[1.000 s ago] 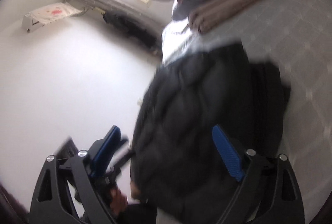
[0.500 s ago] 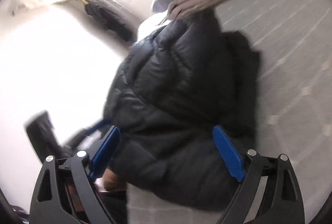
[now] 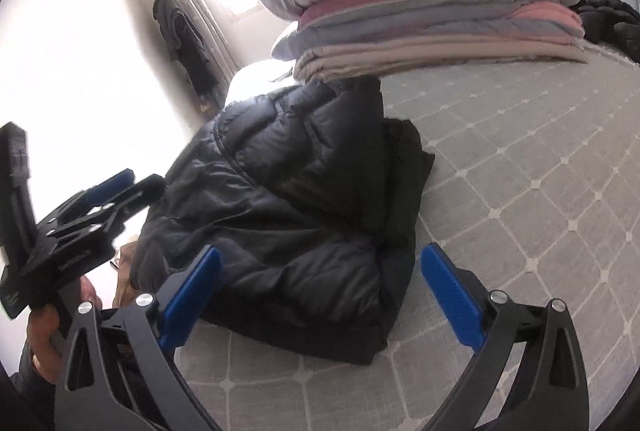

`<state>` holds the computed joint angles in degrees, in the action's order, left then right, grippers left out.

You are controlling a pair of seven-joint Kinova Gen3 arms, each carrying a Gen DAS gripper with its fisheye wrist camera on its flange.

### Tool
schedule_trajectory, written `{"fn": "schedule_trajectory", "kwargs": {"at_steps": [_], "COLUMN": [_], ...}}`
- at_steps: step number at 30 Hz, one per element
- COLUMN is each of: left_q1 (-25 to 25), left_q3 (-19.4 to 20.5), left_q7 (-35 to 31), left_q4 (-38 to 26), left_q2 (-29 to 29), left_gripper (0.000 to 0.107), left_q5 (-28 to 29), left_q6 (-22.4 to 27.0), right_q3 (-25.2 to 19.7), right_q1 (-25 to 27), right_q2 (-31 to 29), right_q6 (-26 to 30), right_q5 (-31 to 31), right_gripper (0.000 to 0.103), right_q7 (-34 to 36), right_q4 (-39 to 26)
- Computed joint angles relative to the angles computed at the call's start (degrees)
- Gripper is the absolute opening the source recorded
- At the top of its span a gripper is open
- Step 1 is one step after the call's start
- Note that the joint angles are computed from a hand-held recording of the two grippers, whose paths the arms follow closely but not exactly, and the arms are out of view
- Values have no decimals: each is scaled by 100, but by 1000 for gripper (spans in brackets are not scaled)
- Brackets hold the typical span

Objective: Fold large clothes

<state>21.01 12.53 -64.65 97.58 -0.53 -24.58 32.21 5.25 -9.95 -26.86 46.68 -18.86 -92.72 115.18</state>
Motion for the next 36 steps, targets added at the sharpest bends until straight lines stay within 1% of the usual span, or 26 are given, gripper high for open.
{"fn": "schedule_trajectory", "kwargs": {"at_steps": [1, 2, 3, 5, 6, 7, 8, 9, 11, 13, 14, 16, 18, 19, 20, 21, 24, 25, 26, 28, 29, 30, 33, 34, 35, 36], "left_q1": [-92, -291, -556, -1074, -1249, -1320, -1285, -1194, -995, -1014, -923, -631, -259, -6, 252, 509, 1286, 1455, 1517, 1390, 1338, 1321, 1336, 1250, 1210, 1233], "left_q3": [119, 327, 589, 1069, 1196, 1218, 1137, 950, 524, 347, 139, -391, -901, -1164, -1428, -1662, -2251, -2335, -2312, -2086, -2029, -2014, -2126, -2060, -2083, -2180], "left_q7": [-1, -95, -262, -591, -711, -838, -983, -1189, -1410, -1518, -1604, -1785, -1817, -1784, -1717, -1597, -1087, -938, -807, -666, -651, -623, -491, -456, -447, -453], "left_q4": [-58, -174, -334, -660, -796, -961, -1102, -1184, -1174, -1197, -1200, -1221, -1293, -1293, -1327, -1376, -1604, -1691, -1767, -1864, -1869, -1892, -1840, -1802, -1780, -1728], "left_q2": [30, 96, 215, 644, 881, 1012, 1060, 1040, 940, 856, 826, 766, 757, 758, 762, 775, 861, 900, 935, 983, 976, 980, 976, 947, 954, 947], "left_gripper": [77, 77, 78, 82, 83, 83, 83, 84, 84, 84, 85, 88, 88, 88, 88, 88, 88, 88, 88, 88, 88, 88, 88, 88, 88, 88], "left_q5": [6, 104, 296, 762, 995, 1211, 1333, 1549, 2015, 2481, 2714, 3180, 3387, 3407, 3389, 3308, 2667, 2434, 2201, 1947, 1886, 1828, 1652, 1623, 1615, 1637], "left_q6": [95, 284, 517, 983, 1216, 1449, 1632, 1722, 1623, 1556, 1533, 1514, 1572, 1547, 1554, 1575, 1764, 1859, 1958, 2104, 2150, 2211, 2258, 2279, 2299, 2268], "right_q3": [34, 21, -77, -222, -337, -504, -759, -1025, -1556, -2087, -2352, -2883, -3323, -3392, -3356, -3214, -2925, -2885, -2867, -2802, -2660, -2413, -1619, -1372, -1232, -1197], "right_q1": [25, 157, 394, 915, 1179, 1442, 1706, 1965, 2337, 2687, 2914, 3309, 3427, 3328, 3160, 2944, 2443, 2339, 2327, 2428, 2441, 2355, 1719, 1528, 1417, 1368], "right_q2": [260, 509, 774, 1198, 1303, 1306, 1245, 1100, 781, 438, 282, 128, 81, 172, 271, 389, 596, 610, 612, 594, 555, 526, 686, 725, 834, 974], "right_q6": [132, 331, 480, 884, 1023, 1095, 1075, 1127, 1098, 1005, 1059, 1222, 1235, 1287, 1356, 1451, 1606, 1592, 1621, 1586, 1547, 1501, 1355, 1360, 1455, 1558], "right_q5": [-106, -266, -498, -962, -1127, -1198, -1176, -1061, -621, -155, 78, 544, 1010, 1151, 1206, 1173, 1365, 1464, 1534, 1482, 1365, 1156, 457, 226, 88, 39], "right_gripper": [96, 96, 96, 96, 96, 96, 96, 96, 96, 96, 96, 96, 96, 96, 96, 96, 96, 96, 96, 96, 96, 96, 96, 96, 96, 96], "right_q7": [152, 383, 615, 981, 1067, 1101, 1124, 1064, 677, 211, -1, -207, -593, -795, -992, -1162, -1650, -1785, -1868, -1828, -1752, -1591, -1183, -1001, -829, -721], "right_q4": [-37, -108, -84, -163, -196, -235, -257, -347, -527, -714, -863, -1200, -1375, -1512, -1577, -1642, -1680, -1630, -1599, -1539, -1498, -1432, -1341, -1281, -1275, -1284]}}
